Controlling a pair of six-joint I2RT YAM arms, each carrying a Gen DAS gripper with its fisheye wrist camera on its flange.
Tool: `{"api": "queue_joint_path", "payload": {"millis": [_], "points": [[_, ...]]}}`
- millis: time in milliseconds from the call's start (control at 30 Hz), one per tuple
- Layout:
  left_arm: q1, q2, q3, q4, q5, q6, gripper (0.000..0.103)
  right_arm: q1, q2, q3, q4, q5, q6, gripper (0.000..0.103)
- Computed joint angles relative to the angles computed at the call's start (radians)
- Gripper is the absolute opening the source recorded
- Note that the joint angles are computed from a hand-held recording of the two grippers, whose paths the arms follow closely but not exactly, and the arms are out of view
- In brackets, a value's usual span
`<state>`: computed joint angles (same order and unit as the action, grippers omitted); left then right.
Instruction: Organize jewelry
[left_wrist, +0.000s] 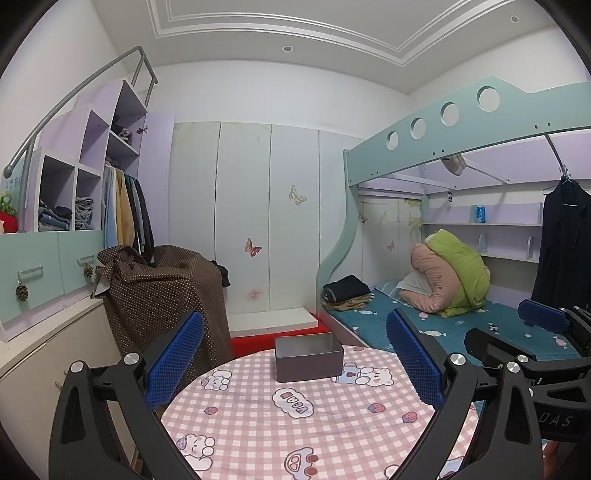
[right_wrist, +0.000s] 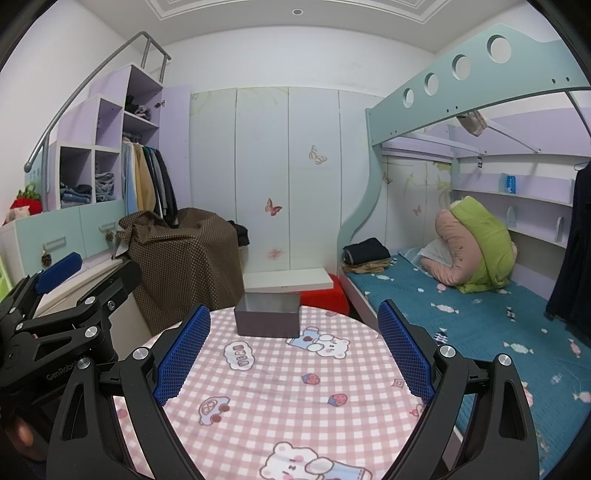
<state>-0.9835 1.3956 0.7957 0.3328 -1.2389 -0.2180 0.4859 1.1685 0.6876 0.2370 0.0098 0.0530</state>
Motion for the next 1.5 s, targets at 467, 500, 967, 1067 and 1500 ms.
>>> {"api": "queue_joint_path", "payload": {"millis": [467,500,967,1067,1500], "points": [[0.001,-0.002,0.007,-0.021,0.0,-0.01,0.096,-0.001,0.007,0.008,-0.007,-0.004,0.0,0.089],[0.0,-0.003,0.007,-0.024,-0.001,-0.012,0.096,-0.001,0.007,0.011,-0.009,-0.005,0.001,0.089],[0.005,-0.026,-0.013,-0.008,0.015,0.001,0.096,-0.004,0.012,0.009,-0.001,-0.011,0.005,0.089],[0.005,-0.029,-0.018,-0.002,0.014,0.004,0.096,-0.007,0.016,0.002,0.014,-0.014,0.005,0.089],[0.012,-0.028,-0.006,-0.045,0.026,-0.024,0.096,-0.012,0.02,-0.007,0.019,-0.018,0.004,0.089]]}}
